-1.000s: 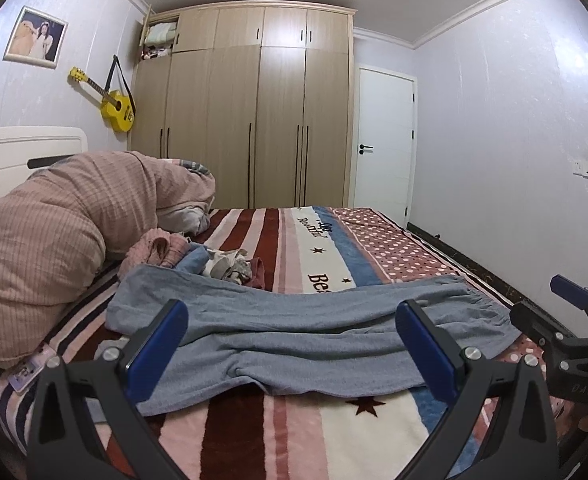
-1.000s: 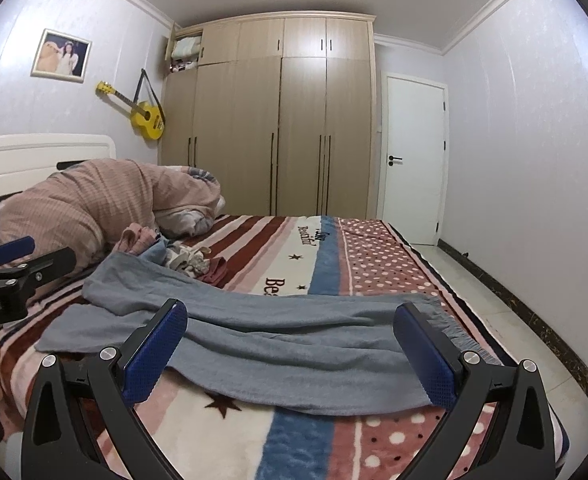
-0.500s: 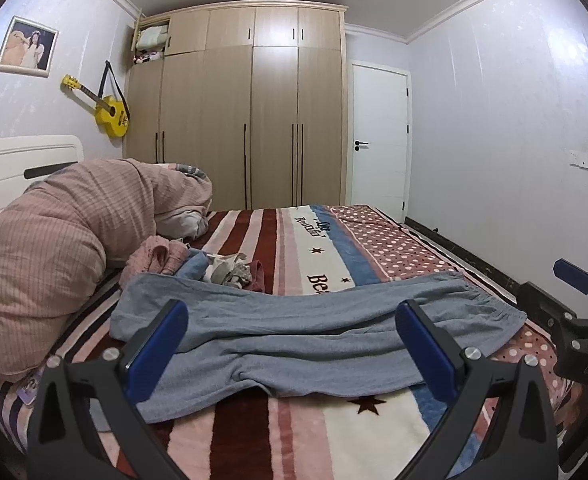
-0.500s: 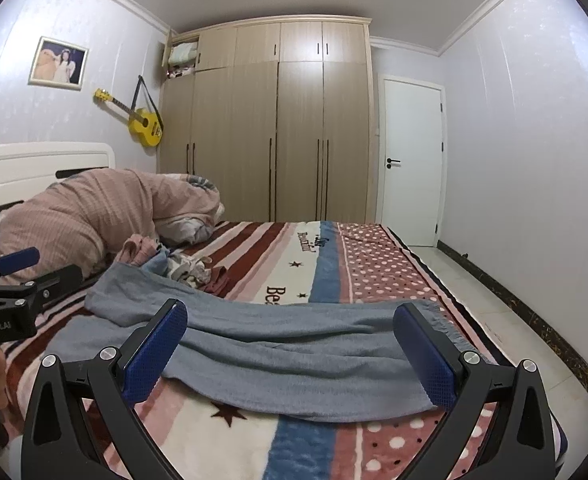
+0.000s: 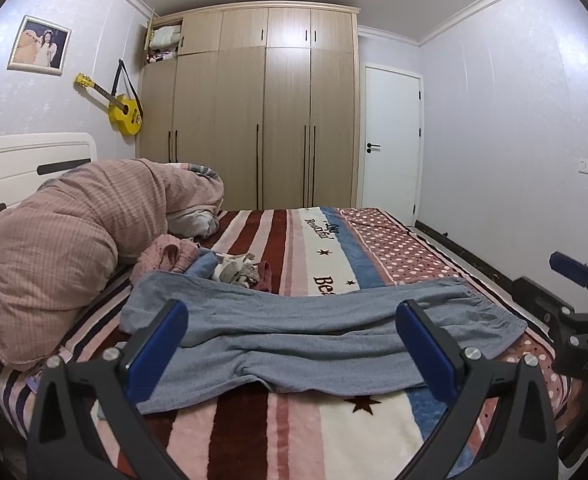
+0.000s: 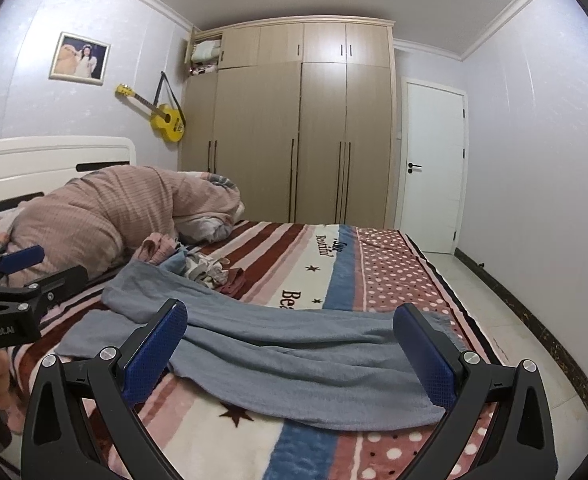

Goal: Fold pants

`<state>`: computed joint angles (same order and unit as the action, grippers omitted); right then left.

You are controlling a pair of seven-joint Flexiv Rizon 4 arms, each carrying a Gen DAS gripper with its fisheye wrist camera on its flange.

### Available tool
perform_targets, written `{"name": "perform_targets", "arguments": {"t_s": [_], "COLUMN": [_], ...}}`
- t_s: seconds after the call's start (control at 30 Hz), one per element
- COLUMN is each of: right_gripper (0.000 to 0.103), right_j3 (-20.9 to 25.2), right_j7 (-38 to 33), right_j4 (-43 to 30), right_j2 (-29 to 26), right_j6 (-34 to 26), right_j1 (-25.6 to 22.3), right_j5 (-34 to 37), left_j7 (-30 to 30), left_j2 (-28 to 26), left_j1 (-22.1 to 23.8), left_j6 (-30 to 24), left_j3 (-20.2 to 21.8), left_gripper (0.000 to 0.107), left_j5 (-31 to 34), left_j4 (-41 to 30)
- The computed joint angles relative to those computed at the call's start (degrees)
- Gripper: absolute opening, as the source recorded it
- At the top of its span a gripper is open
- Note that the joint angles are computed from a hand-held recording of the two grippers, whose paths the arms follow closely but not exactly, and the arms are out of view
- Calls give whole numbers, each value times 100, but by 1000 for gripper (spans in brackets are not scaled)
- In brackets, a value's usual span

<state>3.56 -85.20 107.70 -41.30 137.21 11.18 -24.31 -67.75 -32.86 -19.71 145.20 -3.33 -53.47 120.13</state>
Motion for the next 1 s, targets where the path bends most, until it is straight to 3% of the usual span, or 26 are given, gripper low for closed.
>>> {"name": "perform_targets", "arguments": {"t_s": [0.37,0.57,0.7,0.8,0.93,1.0], "right_gripper": [102,102,102,102,102,102], "right_j3": [-121,0,223,587,1196,1323], "right_j7": [-133,86,631,1548,2908,3210], "right_j4": [-182,-320,-477,-804,-1494,-1741], "right_j2": [-2,-70,-224,-557,-1284,-1566], "right_j6": [-227,-323,-515,-1022,-1907,-2237], "right_j1": [244,80,-311,-921,-1784,-1961], "right_j5": [472,313,-387,-1466,-3111,-3490], "left_j7": [-74,-163,-665,-1236,-2694,-3112], "left_j2": [-68,-106,-46,-79,-342,-548], "left_j1": [123,238,602,962,2236,2626], "left_j6": [-203,-361,-800,-1225,-1580,-1782], "left_j3": [29,95,59,61,-429,-589], "left_gripper": [102,102,102,102,102,102], "left_j5": [303,466,950,1443,3171,3632], "left_j4": [-139,-197,-42,84,238,183]}}
